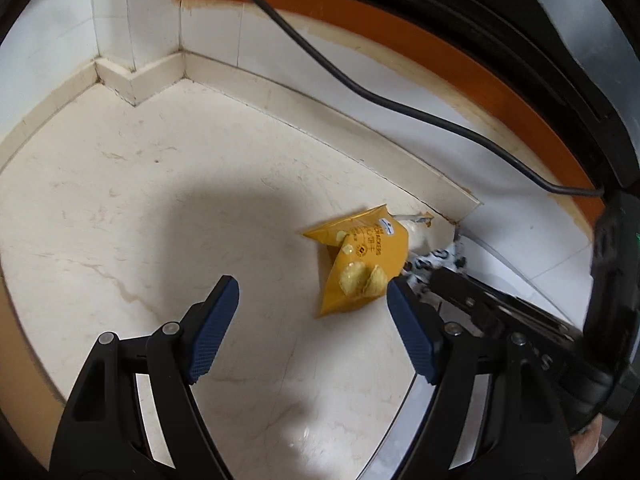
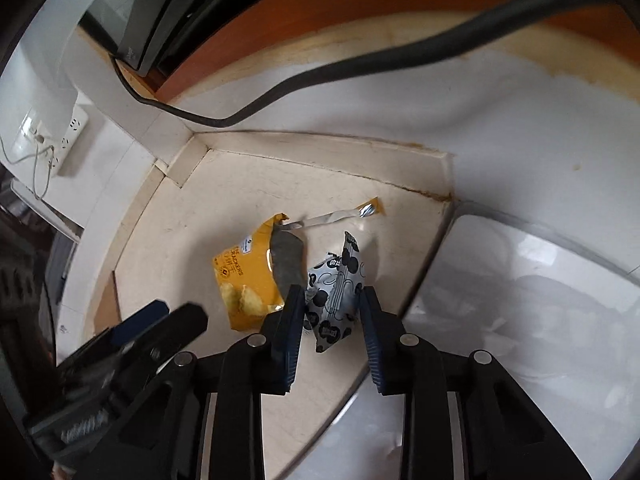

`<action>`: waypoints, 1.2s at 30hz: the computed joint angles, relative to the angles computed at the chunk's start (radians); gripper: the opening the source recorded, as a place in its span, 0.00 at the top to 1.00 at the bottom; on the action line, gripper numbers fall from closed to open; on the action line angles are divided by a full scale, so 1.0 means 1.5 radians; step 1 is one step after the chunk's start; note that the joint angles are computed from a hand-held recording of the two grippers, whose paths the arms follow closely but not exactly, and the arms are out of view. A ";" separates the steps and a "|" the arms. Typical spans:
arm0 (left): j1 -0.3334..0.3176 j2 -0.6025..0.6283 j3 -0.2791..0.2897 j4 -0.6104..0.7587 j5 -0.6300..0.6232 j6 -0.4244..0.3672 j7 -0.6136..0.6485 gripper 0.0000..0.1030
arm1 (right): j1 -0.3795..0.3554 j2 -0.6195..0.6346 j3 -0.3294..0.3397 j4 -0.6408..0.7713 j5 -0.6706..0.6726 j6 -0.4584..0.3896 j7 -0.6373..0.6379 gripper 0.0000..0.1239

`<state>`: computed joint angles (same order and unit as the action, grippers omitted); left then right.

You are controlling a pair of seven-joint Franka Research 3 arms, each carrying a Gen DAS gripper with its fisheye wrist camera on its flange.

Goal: Collect trash
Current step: 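Grasp the yellow snack bag with the left tool while the right tool grasps the black-white wrapper, then lower the yellow bag and black-white wrapper into the black bin and open both tools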

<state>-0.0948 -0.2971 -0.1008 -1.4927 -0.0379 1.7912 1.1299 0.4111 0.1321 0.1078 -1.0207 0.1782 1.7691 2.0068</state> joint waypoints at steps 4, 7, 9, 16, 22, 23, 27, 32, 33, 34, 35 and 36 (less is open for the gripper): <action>-0.003 -0.002 0.013 -0.029 -0.048 0.034 -0.007 0.28 | -0.008 -0.037 -0.003 -0.054 0.001 0.030 -0.006 0.79; -0.004 0.005 0.016 -0.037 -0.069 0.044 -0.005 0.28 | -0.019 -0.067 -0.005 -0.101 0.015 0.050 -0.018 0.80; -0.004 0.012 0.010 -0.035 -0.064 0.043 -0.006 0.28 | -0.023 -0.072 -0.003 -0.113 0.021 0.059 -0.022 0.80; -0.005 0.029 -0.012 -0.034 -0.019 0.051 -0.018 0.28 | -0.035 -0.094 -0.002 -0.139 0.026 0.065 -0.038 0.81; -0.012 0.016 -0.015 -0.057 -0.019 0.084 -0.031 0.65 | -0.038 -0.108 0.002 -0.162 0.027 0.081 -0.041 0.81; -0.011 0.012 -0.018 -0.061 -0.010 0.092 -0.039 0.67 | -0.039 -0.108 0.002 -0.162 0.027 0.081 -0.041 0.81; -0.016 -0.003 -0.020 -0.071 -0.004 0.107 -0.056 0.76 | -0.039 -0.119 0.003 -0.177 0.024 0.085 -0.036 0.82; -0.025 -0.020 -0.025 -0.048 0.013 0.064 -0.064 0.78 | -0.041 -0.134 0.003 -0.186 0.045 0.071 -0.046 0.83; -0.027 -0.028 -0.027 -0.047 0.015 0.055 -0.067 0.79 | -0.040 -0.137 0.004 -0.187 0.046 0.067 -0.047 0.83; -0.029 -0.033 -0.028 -0.048 0.016 0.050 -0.068 0.79 | -0.040 -0.144 0.004 -0.193 0.049 0.066 -0.049 0.83; -0.032 -0.045 -0.028 -0.048 0.014 0.033 -0.071 0.80 | -0.040 -0.153 0.005 -0.201 0.053 0.066 -0.052 0.83; -0.035 -0.053 -0.029 -0.049 0.014 0.022 -0.074 0.80 | -0.040 -0.164 0.004 -0.209 0.060 0.065 -0.055 0.83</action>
